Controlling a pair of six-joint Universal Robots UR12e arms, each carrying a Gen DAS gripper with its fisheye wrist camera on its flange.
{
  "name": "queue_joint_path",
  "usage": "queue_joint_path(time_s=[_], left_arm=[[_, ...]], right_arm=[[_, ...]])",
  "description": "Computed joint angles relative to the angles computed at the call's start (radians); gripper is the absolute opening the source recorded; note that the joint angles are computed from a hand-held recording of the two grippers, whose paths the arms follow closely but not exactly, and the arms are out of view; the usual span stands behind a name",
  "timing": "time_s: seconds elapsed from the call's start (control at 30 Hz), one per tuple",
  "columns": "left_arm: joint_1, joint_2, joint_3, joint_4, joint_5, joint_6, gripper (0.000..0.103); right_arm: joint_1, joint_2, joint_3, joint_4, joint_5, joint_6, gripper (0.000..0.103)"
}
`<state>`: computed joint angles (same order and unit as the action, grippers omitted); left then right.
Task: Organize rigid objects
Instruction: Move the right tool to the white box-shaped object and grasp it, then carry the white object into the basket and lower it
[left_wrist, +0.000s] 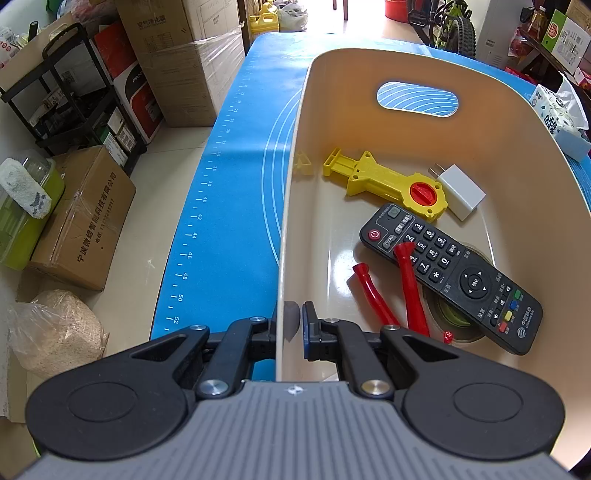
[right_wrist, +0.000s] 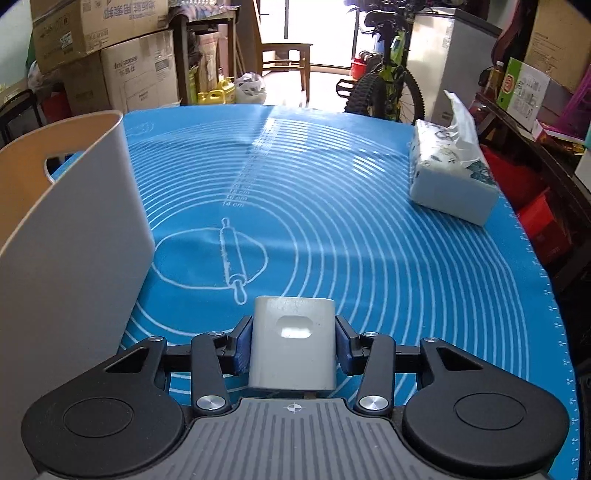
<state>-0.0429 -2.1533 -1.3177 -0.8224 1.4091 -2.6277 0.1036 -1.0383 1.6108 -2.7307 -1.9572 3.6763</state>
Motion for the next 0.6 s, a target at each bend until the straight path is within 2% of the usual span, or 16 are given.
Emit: queue_joint_path(time_s=[0.37, 0.6], left_arm=[[-0.001, 0.0, 0.0, -0.001, 0.0, -0.001, 0.01], [0.001, 0.0, 0.002, -0.002, -0.006, -0.001, 0.01]], right_arm=[[0.014, -0.026, 0.013, -0.071, -0.071, -0.005, 0.051], [0.034, -0.041, 0.006, -0.174, -0.124, -0.019, 0.051]])
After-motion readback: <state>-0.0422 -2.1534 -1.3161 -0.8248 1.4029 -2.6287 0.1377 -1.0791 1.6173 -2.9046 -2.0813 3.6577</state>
